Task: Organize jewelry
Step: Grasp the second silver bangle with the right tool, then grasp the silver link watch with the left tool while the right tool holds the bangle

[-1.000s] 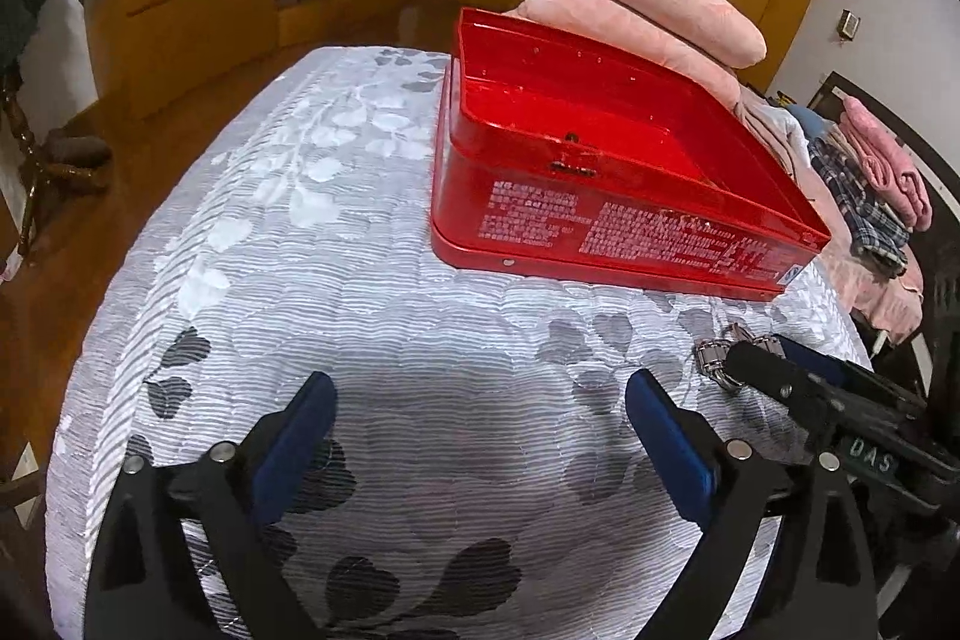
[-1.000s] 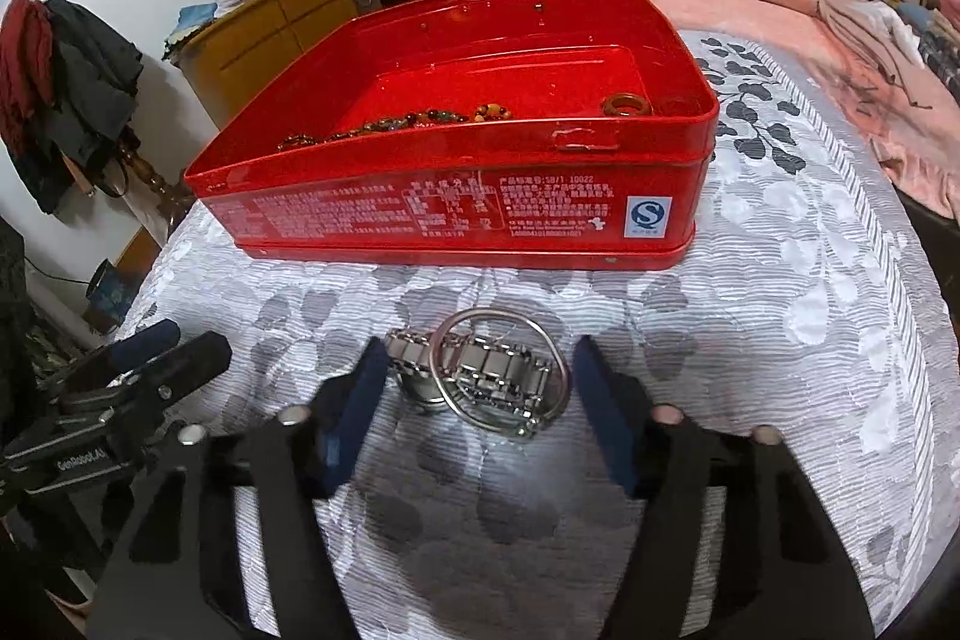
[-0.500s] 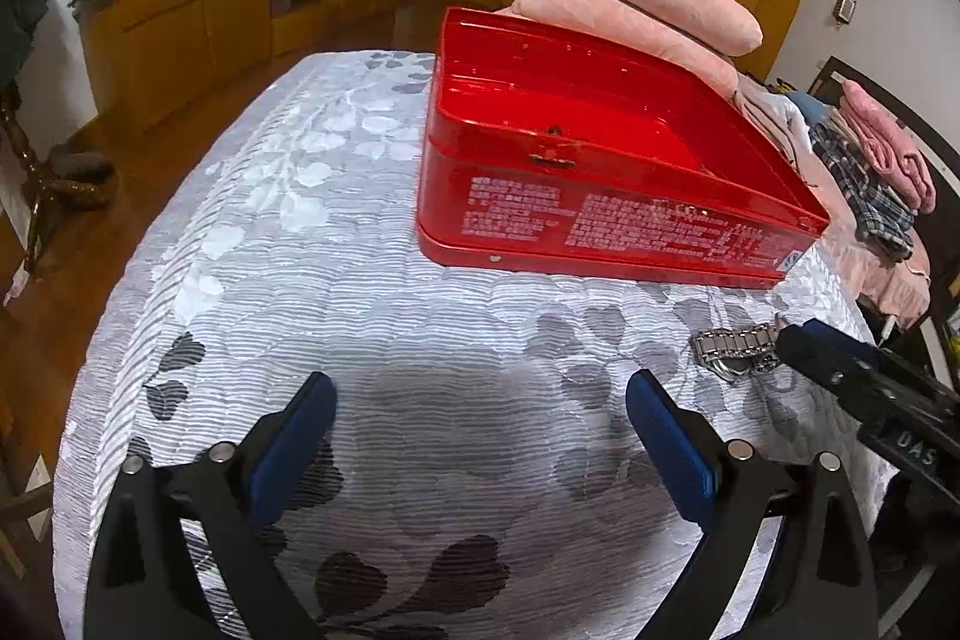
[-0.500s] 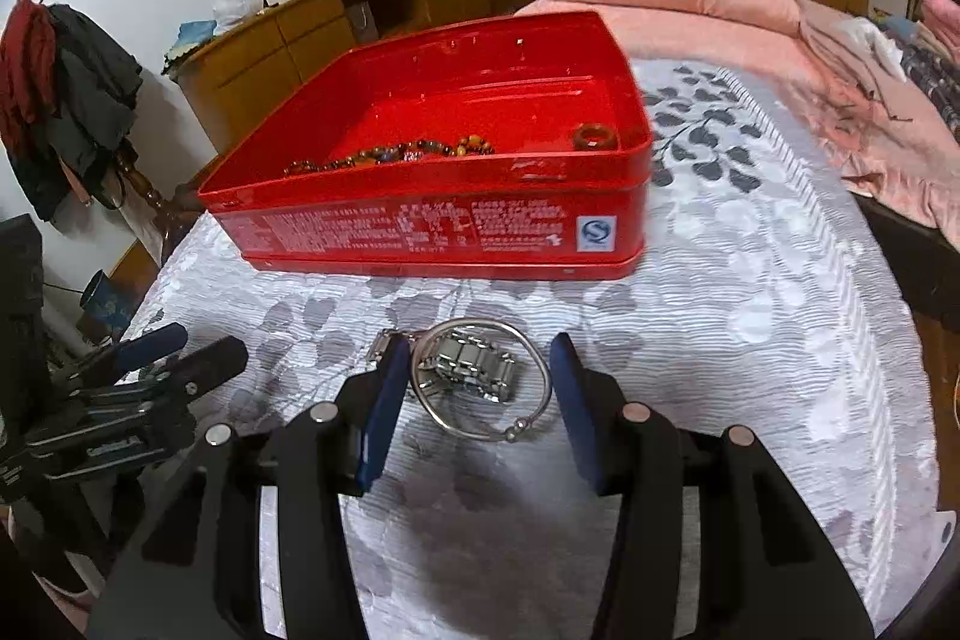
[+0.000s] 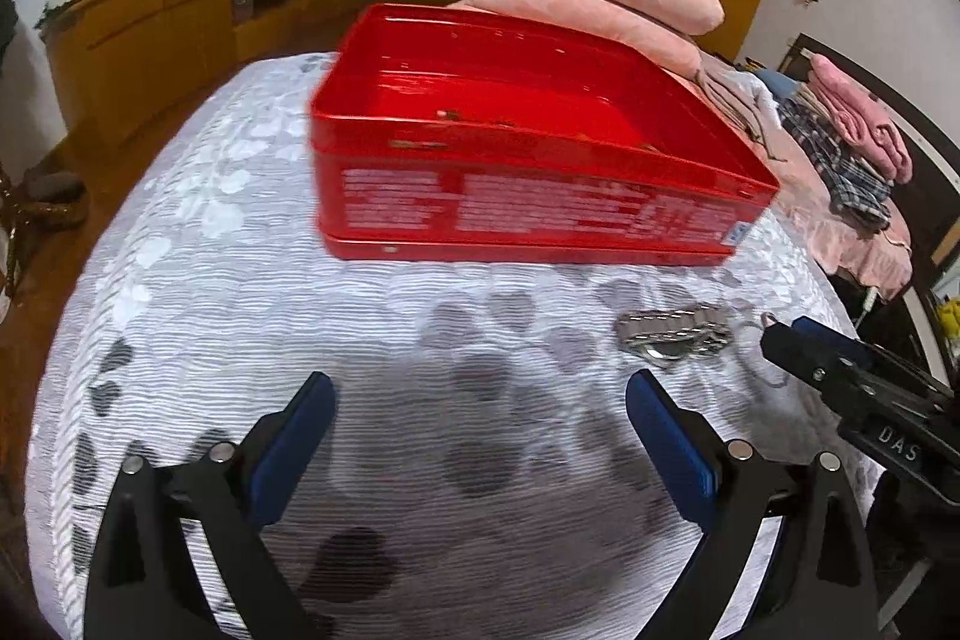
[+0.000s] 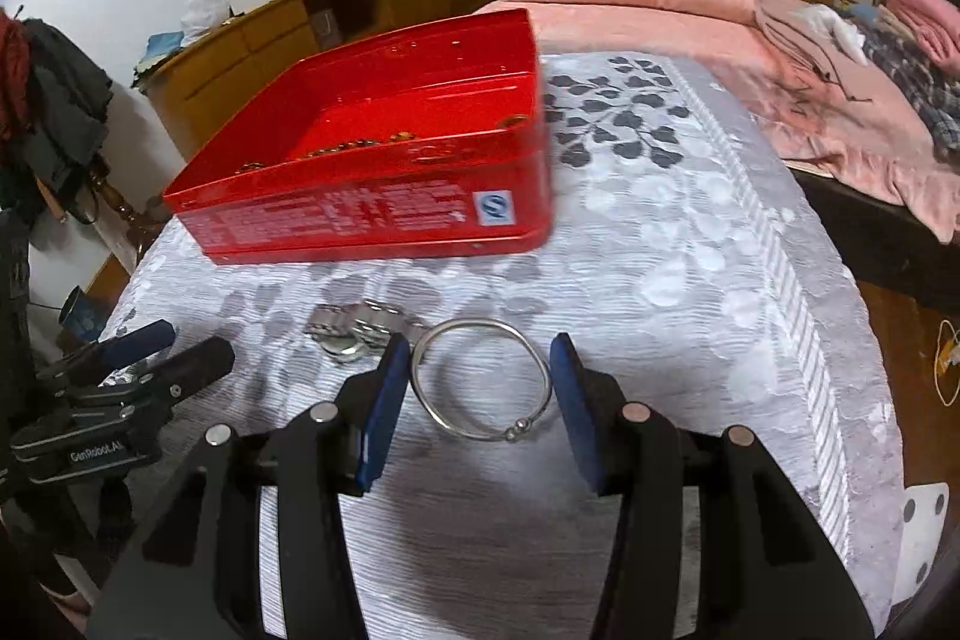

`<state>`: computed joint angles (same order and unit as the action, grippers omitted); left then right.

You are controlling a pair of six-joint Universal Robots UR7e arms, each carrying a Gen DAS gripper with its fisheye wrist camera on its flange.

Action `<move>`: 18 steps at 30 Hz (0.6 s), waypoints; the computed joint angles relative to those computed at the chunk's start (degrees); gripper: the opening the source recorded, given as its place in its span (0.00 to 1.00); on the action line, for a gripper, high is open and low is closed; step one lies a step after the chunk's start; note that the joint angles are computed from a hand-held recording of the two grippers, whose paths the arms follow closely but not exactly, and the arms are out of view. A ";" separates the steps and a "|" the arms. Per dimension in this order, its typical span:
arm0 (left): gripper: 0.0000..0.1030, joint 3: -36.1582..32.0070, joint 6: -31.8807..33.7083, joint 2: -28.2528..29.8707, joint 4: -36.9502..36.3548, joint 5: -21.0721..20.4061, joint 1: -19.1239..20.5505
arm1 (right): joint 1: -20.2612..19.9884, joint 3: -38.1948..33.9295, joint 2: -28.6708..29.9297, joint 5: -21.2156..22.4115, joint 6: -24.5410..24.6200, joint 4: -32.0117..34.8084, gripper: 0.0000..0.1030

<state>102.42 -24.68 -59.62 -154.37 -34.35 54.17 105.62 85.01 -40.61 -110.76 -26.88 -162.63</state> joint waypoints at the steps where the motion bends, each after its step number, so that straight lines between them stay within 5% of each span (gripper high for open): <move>1: 0.93 -0.37 0.26 0.40 -0.18 -0.47 -0.01 | -0.16 0.03 -0.15 0.01 0.06 0.04 0.45; 18: 0.93 -9.74 1.91 8.83 0.64 -5.20 0.42 | -2.71 -0.58 -1.53 2.04 0.67 1.87 0.45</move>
<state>92.67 -22.77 -50.79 -153.73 -39.55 54.60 102.91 84.43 -42.13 -108.72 -26.21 -160.76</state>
